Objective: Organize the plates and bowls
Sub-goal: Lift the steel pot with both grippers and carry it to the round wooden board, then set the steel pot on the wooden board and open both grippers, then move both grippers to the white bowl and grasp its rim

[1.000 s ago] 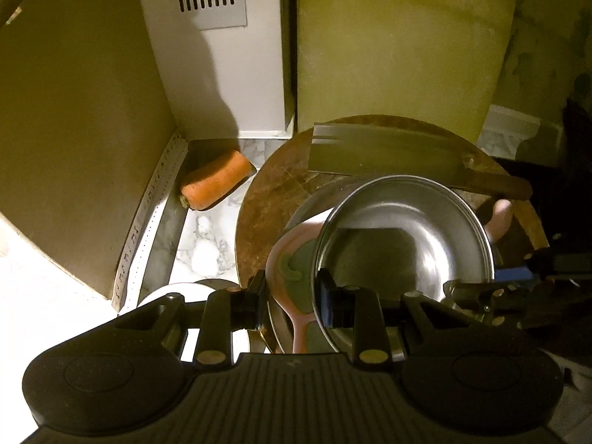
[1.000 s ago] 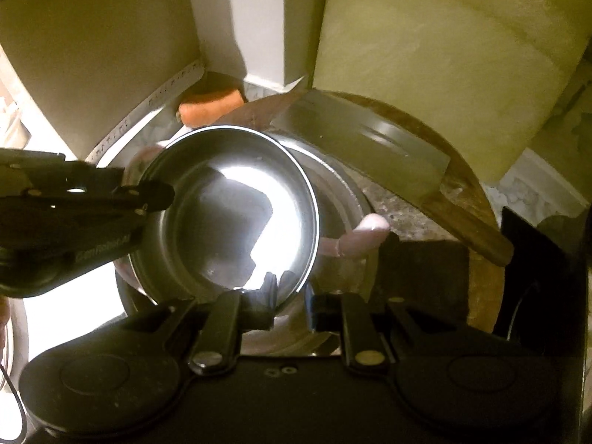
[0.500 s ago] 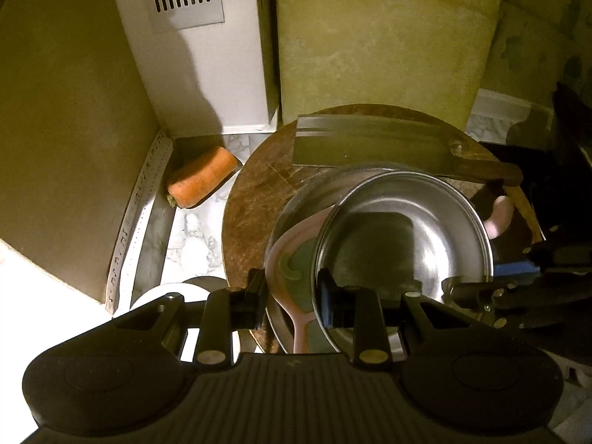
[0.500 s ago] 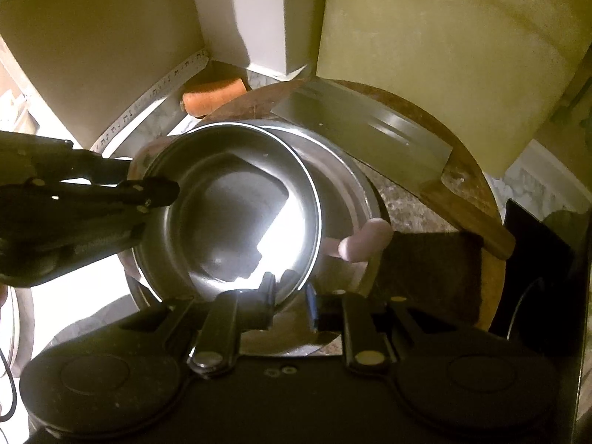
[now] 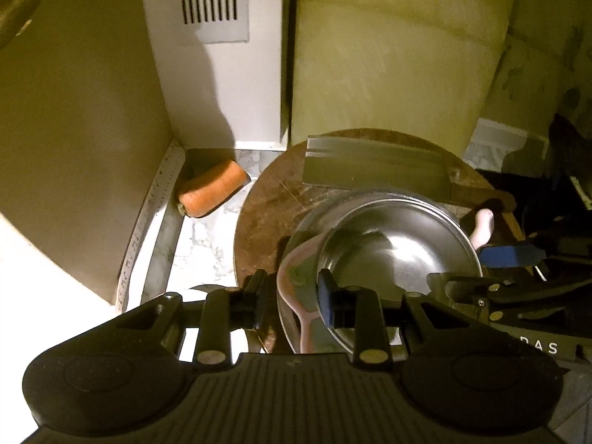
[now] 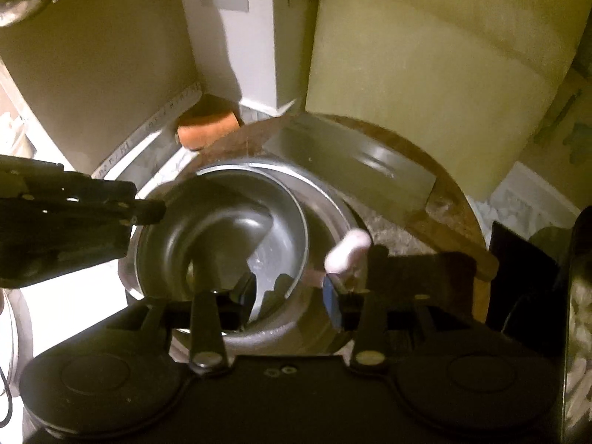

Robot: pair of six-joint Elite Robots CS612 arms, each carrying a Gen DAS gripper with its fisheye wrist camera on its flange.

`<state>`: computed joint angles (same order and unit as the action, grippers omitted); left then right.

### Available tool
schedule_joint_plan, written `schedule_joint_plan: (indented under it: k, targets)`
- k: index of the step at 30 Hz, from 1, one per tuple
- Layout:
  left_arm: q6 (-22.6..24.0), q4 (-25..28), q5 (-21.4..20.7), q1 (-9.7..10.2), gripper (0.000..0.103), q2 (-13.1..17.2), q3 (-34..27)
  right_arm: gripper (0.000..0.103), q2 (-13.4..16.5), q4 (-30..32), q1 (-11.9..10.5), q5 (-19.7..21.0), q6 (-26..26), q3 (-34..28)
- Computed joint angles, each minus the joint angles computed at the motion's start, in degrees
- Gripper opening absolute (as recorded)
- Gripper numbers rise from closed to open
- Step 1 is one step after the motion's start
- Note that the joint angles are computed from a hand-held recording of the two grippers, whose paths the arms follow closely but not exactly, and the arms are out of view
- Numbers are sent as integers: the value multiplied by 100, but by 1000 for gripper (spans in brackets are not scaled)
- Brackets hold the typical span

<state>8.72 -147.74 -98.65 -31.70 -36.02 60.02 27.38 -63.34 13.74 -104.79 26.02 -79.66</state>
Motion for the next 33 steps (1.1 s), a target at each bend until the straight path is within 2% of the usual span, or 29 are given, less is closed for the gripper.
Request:
schedule_joint_plan:
  k: [3, 10, 16, 23, 24, 25, 26, 27, 28, 33]
  targets:
    - [-13, -100, -14, 29, 28, -44, 77, 40, -33, -52, 22, -54, -40, 46]
    - [-67, -181, -333, 180, 28, -174, 238, 41, -78, -309, 103, -63, -185, 71]
    - [-125, -319, -539, 331, 28, -334, 459, 42, -80, -658, 212, 143, -393, 30]
    - [-233, -522, -555, 517, 30, -495, 774, 53, -114, -1071, 348, 522, -487, 156]
    - [-276, -543, -546, 543, 35, -504, 805, 55, -122, -1119, 371, 567, -505, 199]
    - [-334, -586, -514, 568, 50, -512, 845, 57, -127, -1163, 396, 598, -502, 238]
    - [-396, -660, -487, 592, 59, -519, 888, 62, -130, -1209, 418, 648, -486, 283]
    - [-471, -757, -473, 621, 72, -519, 927, 67, -132, -1247, 437, 702, -478, 323]
    - [-561, -860, -455, 648, 75, -519, 966, 69, -138, -1295, 460, 736, -464, 378]
    - [-670, -830, -424, 751, 75, -469, 967, 78, -156, -1418, 535, 884, -262, 630]
